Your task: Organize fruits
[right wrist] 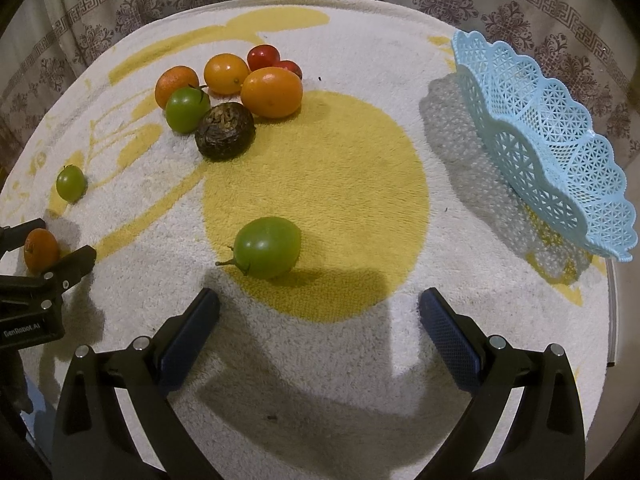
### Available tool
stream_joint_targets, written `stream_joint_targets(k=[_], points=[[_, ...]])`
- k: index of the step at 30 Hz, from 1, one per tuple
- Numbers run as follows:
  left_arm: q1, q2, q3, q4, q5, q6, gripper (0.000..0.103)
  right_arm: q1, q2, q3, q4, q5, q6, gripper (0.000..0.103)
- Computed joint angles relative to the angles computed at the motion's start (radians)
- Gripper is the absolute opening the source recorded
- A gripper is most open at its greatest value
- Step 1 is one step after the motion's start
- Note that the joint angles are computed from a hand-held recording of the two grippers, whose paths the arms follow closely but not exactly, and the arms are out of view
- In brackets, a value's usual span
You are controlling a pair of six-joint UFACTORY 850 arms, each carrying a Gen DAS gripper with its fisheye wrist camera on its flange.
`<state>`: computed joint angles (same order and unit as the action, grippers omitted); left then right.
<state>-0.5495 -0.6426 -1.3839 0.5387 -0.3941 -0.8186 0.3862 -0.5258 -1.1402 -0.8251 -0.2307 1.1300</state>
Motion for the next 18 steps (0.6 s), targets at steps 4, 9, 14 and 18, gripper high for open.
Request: stream_joint_targets(k=[4, 9, 14, 18], points=[[0.002, -0.003, -0.009, -0.028, -0.01, 0.03, 0.098, 0.002, -0.003, -0.004, -0.001, -0.004, 0.003, 0.101], [0.01, -0.003, -0.016, -0.076, -0.01, 0.095, 0.098, 0.003, -0.004, -0.015, 0.054, -0.019, -0.051, 0.101], [0.028, 0.01, -0.015, -0.191, -0.004, 0.213, 0.098, -0.004, 0.027, 0.009, 0.081, 0.01, -0.059, 0.101], [0.051, 0.054, 0.016, -0.287, 0.033, 0.284, 0.098, -0.011, 0.058, 0.029, 0.126, 0.037, -0.09, 0.101]])
